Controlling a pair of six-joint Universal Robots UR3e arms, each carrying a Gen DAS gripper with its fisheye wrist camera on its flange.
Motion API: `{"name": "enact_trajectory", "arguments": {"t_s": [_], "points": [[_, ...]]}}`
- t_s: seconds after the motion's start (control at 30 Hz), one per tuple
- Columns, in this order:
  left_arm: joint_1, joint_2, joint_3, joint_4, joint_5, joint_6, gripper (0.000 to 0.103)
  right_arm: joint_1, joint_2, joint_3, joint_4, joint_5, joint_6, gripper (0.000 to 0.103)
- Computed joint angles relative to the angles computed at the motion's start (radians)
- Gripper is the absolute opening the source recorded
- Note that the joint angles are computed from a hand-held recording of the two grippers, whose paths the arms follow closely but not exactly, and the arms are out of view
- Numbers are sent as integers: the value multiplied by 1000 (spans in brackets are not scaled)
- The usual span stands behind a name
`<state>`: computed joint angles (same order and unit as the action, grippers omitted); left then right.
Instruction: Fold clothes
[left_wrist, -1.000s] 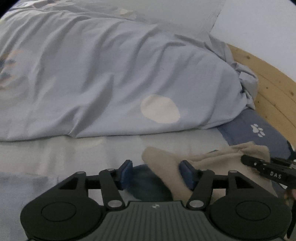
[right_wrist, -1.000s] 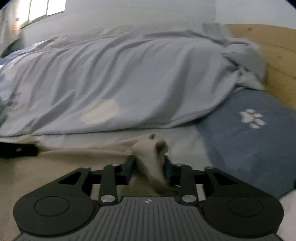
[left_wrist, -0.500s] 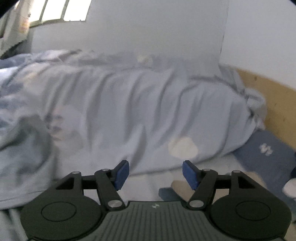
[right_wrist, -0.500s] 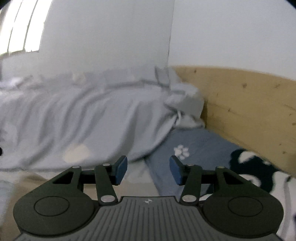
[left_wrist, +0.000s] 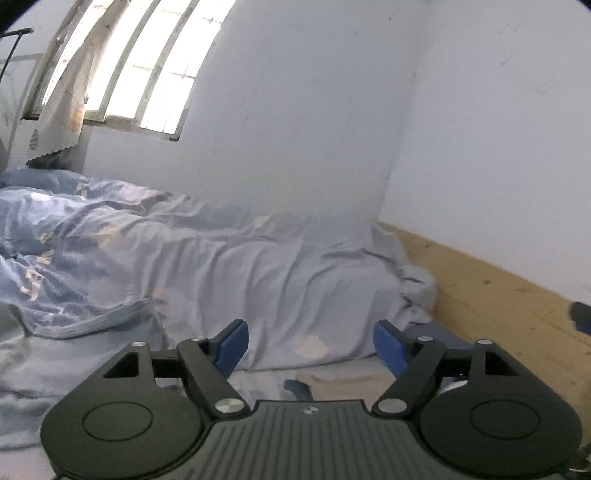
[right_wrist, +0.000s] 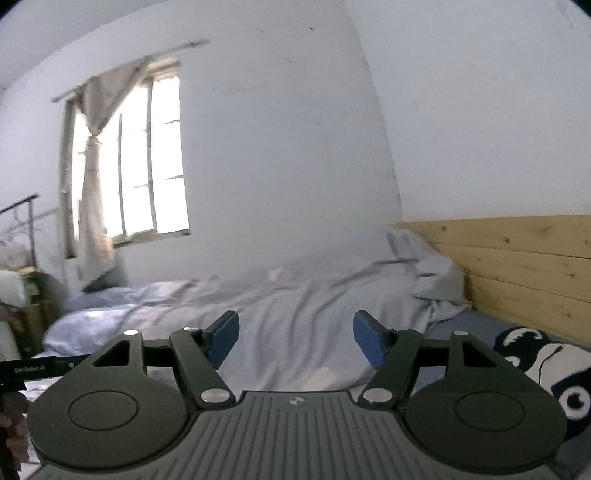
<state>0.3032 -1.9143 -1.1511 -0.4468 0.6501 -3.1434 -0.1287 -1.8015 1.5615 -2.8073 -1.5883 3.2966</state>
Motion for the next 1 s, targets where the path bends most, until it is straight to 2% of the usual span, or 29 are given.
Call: {"name": "enact_trajectory", "arguments": {"t_s": [0.1,0.17,0.23,0.37,0.43,0.47,0.53,0.6,0.67,0.77,0.83,0.9,1.0], "points": [[157,226,-245,-68,-174,103,80,197,-28,0,24,-148,29,75],[268,355,-349,-208,-276,228,83,352,-8,-14,22,-278,37,78],[372,473,-420,-411,-348,390,85,507,46,-45,11,-422,39,81],[531,641,-472,-883,-409,780,89,727,175,-119,12,-618,92,85],[572,678,-482,-1040,-406,922,89,783,235,-133,-10,-669,111,86],[590,696,-497,-1078,-402,966,89,809,273,-145,-24,-698,117,87],[619,741,-567,-1047,-393,987,93,848,345,-166,-47,-738,126,87],[632,763,-657,-920,-379,943,94,868,406,-177,-62,-749,138,93],[640,773,-744,-773,-354,885,95,878,460,-183,-72,-746,154,94],[608,720,-859,-456,-253,724,96,872,549,-188,-105,-737,179,95],[552,627,-897,-246,-158,628,96,860,609,-188,-134,-725,193,96],[503,532,-915,-105,-81,594,96,848,684,-208,-162,-722,189,103],[424,378,-922,126,53,528,96,827,793,-254,-199,-738,128,103]]}}
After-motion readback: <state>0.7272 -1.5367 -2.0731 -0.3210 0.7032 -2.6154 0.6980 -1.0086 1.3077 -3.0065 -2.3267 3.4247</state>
